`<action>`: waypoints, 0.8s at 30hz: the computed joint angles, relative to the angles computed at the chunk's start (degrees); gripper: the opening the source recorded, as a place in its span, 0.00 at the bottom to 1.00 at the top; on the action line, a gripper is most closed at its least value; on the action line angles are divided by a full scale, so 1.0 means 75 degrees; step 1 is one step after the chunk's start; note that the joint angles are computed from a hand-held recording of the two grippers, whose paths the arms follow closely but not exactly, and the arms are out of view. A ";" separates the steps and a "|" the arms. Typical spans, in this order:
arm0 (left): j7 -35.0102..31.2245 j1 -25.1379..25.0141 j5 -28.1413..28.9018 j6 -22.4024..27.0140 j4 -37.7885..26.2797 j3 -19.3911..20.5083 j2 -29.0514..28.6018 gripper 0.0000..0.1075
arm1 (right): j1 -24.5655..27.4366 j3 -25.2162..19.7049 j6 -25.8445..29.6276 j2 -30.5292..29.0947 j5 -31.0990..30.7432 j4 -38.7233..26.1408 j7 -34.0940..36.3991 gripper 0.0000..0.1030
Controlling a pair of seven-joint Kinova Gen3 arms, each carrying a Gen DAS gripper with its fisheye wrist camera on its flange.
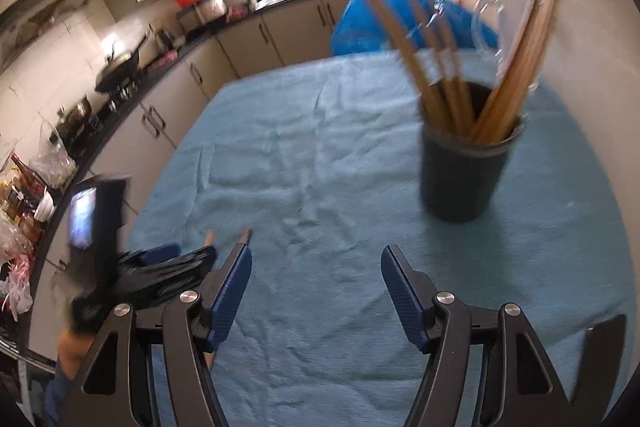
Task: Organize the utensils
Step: 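Move both open tools back to the last chopsticks on the towel, then close the left tool on one chopstick while the right tool grasps the other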
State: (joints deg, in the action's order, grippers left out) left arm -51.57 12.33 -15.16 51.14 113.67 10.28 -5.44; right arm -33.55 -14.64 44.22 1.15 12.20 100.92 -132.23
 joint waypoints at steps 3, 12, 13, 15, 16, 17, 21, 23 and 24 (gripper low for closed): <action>-0.0331 -0.0200 0.0426 -0.0028 0.0596 -0.0301 -0.0803 0.55 | -0.0046 0.0034 0.0217 0.0570 -0.0423 -0.0409 0.0288 0.71; -0.1012 -0.0829 0.1226 0.0069 0.1222 -0.0235 -0.1830 0.66 | -0.0624 0.0374 0.1565 0.2445 -0.1203 -0.2254 0.0419 0.72; -0.0933 -0.0895 0.1179 0.0061 0.1240 -0.0115 -0.1849 0.66 | -0.0660 0.0409 0.1623 0.2542 -0.1265 -0.2380 0.0429 0.72; -0.0835 -0.0963 0.1126 0.0038 0.1246 0.0027 -0.1834 0.67 | -0.0900 0.0541 0.1907 0.2784 -0.1122 -0.2738 0.0277 0.72; -0.0826 -0.0969 0.1129 0.0030 0.1256 0.0043 -0.1852 0.67 | -0.1013 0.0579 0.2032 0.2911 -0.1050 -0.2923 0.0242 0.72; -0.0825 -0.0977 0.1142 -0.0004 0.1244 0.0046 -0.1825 0.68 | -0.1086 0.0601 0.2152 0.2999 -0.1000 -0.3072 0.0269 0.72; -0.0906 -0.0974 0.1196 -0.0093 0.1266 0.0003 -0.1805 0.72 | -0.1478 0.0721 0.2729 0.3427 -0.0670 -0.3732 0.0376 0.62; -0.0868 -0.0999 0.1183 -0.0090 0.1256 0.0039 -0.1787 0.72 | -0.1701 0.0805 0.3017 0.3670 -0.0423 -0.4022 0.0316 0.46; -0.0845 -0.1009 0.1163 -0.0100 0.1258 0.0061 -0.1777 0.72 | -0.1952 0.0956 0.3241 0.3772 -0.0159 -0.4184 0.0245 0.36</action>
State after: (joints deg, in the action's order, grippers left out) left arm -57.91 4.76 -6.44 50.39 123.10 10.74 -18.78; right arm -48.19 -7.48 68.53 29.43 11.00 69.54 -130.39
